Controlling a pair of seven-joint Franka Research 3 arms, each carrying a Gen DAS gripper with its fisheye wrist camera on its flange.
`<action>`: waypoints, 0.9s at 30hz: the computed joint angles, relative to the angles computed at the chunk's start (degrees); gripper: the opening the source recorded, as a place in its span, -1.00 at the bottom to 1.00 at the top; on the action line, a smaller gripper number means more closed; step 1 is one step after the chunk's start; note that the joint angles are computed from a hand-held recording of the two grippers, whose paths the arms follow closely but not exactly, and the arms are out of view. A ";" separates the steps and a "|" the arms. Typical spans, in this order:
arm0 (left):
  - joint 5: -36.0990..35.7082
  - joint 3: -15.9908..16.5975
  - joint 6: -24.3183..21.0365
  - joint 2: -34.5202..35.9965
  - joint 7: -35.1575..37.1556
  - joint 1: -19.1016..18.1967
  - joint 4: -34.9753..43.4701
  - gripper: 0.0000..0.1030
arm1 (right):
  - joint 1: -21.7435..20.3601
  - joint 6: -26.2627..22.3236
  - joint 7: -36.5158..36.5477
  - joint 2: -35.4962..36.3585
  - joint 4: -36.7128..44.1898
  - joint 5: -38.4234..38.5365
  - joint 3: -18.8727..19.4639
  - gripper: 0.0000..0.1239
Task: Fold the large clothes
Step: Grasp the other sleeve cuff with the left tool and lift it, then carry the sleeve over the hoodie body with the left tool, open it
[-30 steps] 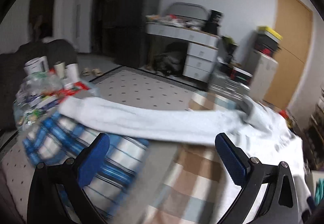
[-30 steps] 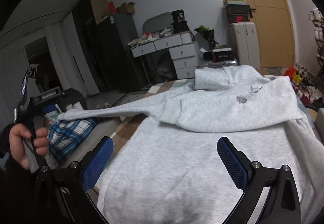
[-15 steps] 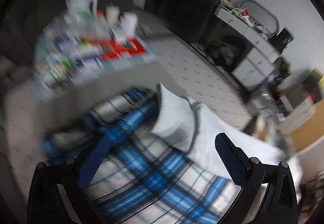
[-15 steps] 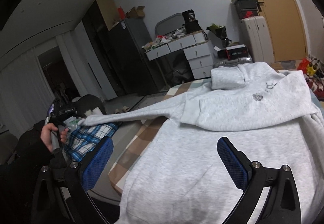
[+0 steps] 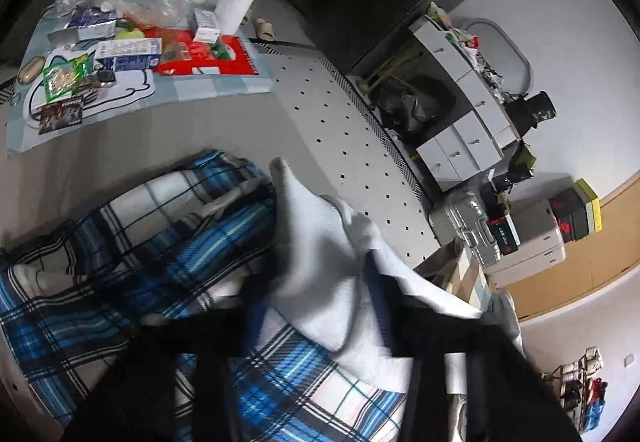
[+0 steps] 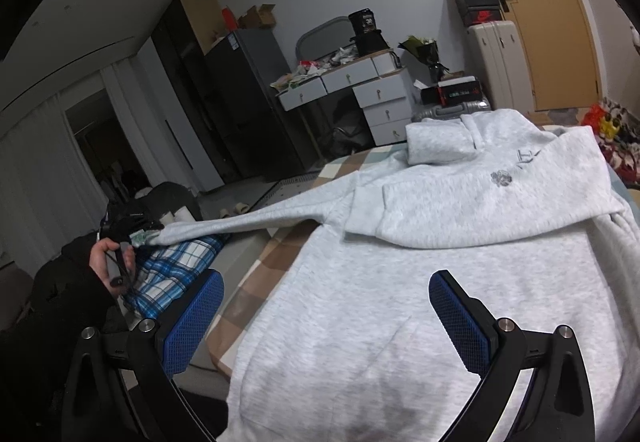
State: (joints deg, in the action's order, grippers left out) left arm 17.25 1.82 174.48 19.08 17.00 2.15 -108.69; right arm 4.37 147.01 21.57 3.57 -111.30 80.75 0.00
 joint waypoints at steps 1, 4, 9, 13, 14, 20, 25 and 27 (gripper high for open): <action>-1.15 -0.49 0.33 0.05 2.22 0.50 0.01 -0.91 | -0.04 -0.20 0.08 -0.02 -0.01 0.02 -0.02 0.66; 5.34 4.61 2.60 -0.03 -1.76 -3.55 0.26 -0.91 | 0.11 0.40 -0.02 -0.13 -0.12 -0.05 0.07 0.66; -3.04 -6.92 2.45 2.36 5.54 6.99 1.68 -0.56 | 0.32 0.76 0.57 0.03 -0.09 -1.09 0.15 0.66; -12.48 -17.97 7.12 5.18 10.92 16.34 1.24 -0.01 | 0.33 1.04 0.92 0.12 -0.08 -1.38 0.19 0.66; -14.94 -20.16 6.12 6.06 14.34 17.85 2.22 -0.01 | 0.31 1.00 1.03 0.09 -0.13 -1.46 0.19 0.66; -11.99 -11.86 2.22 4.93 15.60 10.10 5.19 -0.93 | 0.04 0.59 2.93 0.45 0.27 -2.44 0.08 0.66; -9.01 -4.06 3.72 3.57 12.38 2.84 8.10 -0.94 | -0.15 0.53 3.69 0.72 0.63 -2.74 0.17 0.66; -6.87 -1.67 4.44 3.79 11.39 0.17 11.39 -0.94 | -0.18 0.30 3.89 0.75 0.72 -2.92 0.23 0.66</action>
State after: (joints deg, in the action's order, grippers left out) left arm 10.38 0.15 178.92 22.87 28.39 2.32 -97.30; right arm 4.20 147.31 25.45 4.32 -110.58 77.84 0.23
